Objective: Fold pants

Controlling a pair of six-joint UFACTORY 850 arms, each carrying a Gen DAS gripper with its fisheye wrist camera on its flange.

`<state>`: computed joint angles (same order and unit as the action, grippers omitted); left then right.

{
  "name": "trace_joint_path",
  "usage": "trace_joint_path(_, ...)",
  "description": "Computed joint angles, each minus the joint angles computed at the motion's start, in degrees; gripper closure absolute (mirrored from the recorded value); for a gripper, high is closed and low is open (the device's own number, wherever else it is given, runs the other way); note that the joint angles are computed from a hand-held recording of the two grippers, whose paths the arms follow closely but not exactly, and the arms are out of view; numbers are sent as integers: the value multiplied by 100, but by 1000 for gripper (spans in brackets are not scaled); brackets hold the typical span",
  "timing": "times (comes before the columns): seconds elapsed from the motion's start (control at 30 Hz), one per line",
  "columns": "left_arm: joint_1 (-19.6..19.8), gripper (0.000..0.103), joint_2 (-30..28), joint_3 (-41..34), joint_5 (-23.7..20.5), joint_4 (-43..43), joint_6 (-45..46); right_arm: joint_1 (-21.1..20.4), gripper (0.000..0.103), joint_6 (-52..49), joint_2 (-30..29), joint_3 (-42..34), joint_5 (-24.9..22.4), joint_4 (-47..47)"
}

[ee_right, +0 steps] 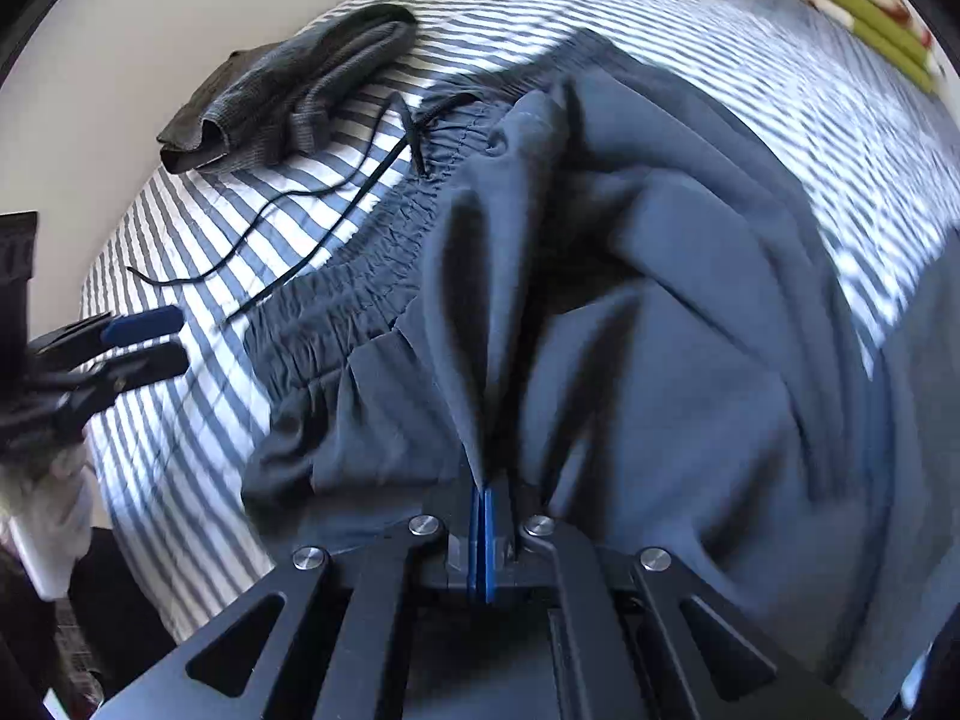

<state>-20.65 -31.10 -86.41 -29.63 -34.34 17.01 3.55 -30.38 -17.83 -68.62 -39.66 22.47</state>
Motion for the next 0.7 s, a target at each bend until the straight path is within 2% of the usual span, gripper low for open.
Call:
trace_joint_path(0.17,-162,41,-310,-332,-230,-369,486,-488,102,-186,405,283,-173,277)
trace_joint_path(0.27,-291,41,-422,-499,-194,-358,509,-564,102,-258,420,232,-152,261)
trace_joint_path(0.4,-401,40,-809,-1034,-328,-198,223,-634,98,-687,8,-314,-848,470)
trace_joint_path(0.43,-403,41,-939,-1187,-421,-266,225,-588,90,-662,-148,-546,-984,409)
trace_joint_path(0.47,-414,44,-1062,-1329,-467,-251,179,-581,85,-716,-270,-758,-1011,485)
trace_joint_path(0.5,-430,59,-1170,-1460,-505,-100,54,-608,76,-809,-309,-891,-901,628)
trace_joint_path(0.53,-442,68,-1301,-1633,-563,88,-131,-624,69,-853,-351,-1030,-684,735)
trace_joint_path(0.57,-442,79,-1418,-1779,-585,116,-202,-626,66,-835,-451,-1223,-458,776)
trace_joint_path(0.63,-386,86,-1486,-1860,-675,-237,25,-535,58,-505,-801,-1740,4,386)
trace_joint_path(0.67,-365,94,-1495,-1868,-705,-373,127,-463,54,-216,-1011,-2003,138,49)
trace_joint_path(0.7,-370,102,-1485,-1858,-649,-338,105,-417,49,-59,-1272,-2312,80,-155)
